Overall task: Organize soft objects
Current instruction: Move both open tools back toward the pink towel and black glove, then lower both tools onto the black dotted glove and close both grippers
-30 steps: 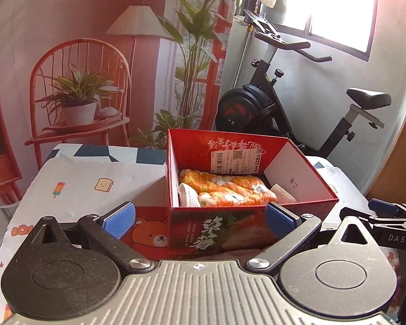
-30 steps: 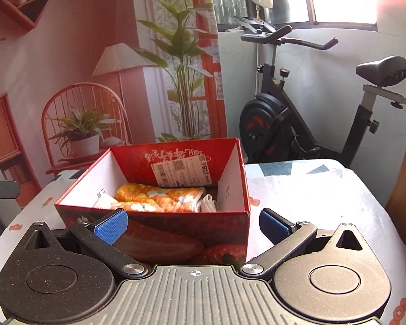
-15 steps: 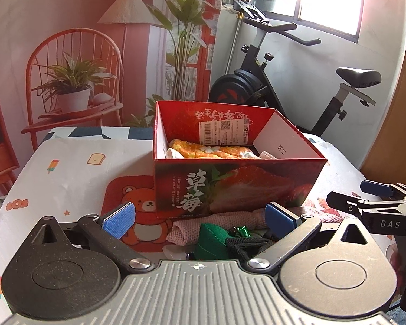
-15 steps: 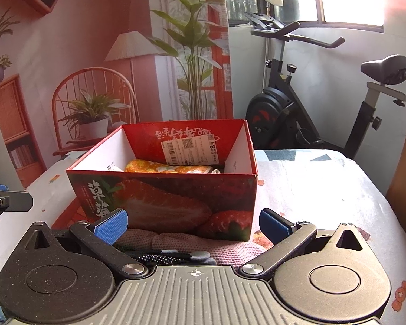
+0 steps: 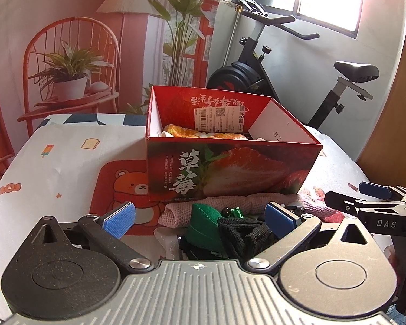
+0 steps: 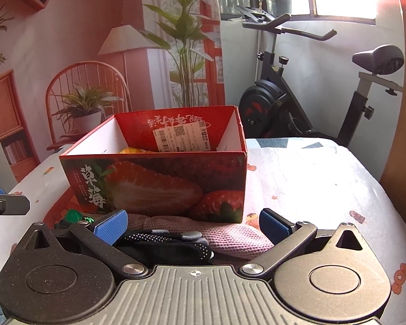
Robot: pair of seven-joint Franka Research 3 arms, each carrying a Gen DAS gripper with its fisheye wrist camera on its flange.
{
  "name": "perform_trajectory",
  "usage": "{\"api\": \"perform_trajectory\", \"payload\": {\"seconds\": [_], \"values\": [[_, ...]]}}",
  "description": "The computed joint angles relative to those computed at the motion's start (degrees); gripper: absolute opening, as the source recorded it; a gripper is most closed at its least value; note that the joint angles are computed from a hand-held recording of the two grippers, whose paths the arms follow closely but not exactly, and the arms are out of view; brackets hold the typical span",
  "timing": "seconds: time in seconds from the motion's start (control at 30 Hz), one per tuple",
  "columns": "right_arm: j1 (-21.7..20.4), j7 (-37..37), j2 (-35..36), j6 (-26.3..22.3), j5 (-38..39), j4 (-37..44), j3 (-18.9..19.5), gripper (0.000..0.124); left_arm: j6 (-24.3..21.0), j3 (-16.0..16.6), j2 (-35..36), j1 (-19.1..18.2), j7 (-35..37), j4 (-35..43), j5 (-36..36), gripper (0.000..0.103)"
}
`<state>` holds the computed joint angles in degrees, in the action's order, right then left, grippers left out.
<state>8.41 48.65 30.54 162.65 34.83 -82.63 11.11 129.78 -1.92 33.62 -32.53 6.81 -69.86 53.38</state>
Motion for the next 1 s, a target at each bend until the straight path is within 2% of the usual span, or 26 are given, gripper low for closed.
{"api": "perform_trajectory", "payload": {"seconds": [0.37,0.57,0.73,0.87,1.0], "values": [[-0.2,-0.4,-0.5,0.1,0.6,-1.5,0.3,0.103,1.1,-0.4,0.3,0.2,0.0,-0.8,-1.2,0.102],[0.0,1.7,-0.6,0.4,0.6,-2.3,-0.5,0.103,3.0,-0.4,-1.4,0.5,-2.5,-4.0,-1.0,0.101],[-0.4,2.6,-0.4,-0.2,0.9,-2.6,-0.3,0.102,5.9,-1.2,-1.9,1.7,-3.7,-5.9,-1.7,0.093],[-0.4,2.3,-0.3,-1.8,0.4,-2.5,-0.3,0.102,8.5,-1.7,-1.4,2.6,-3.0,-6.3,-3.5,0.080],[-0.5,1.7,0.2,-2.8,0.7,-1.7,-0.1,0.094,9.4,-0.8,-1.2,2.3,-3.3,-6.0,-3.0,0.076]]}}
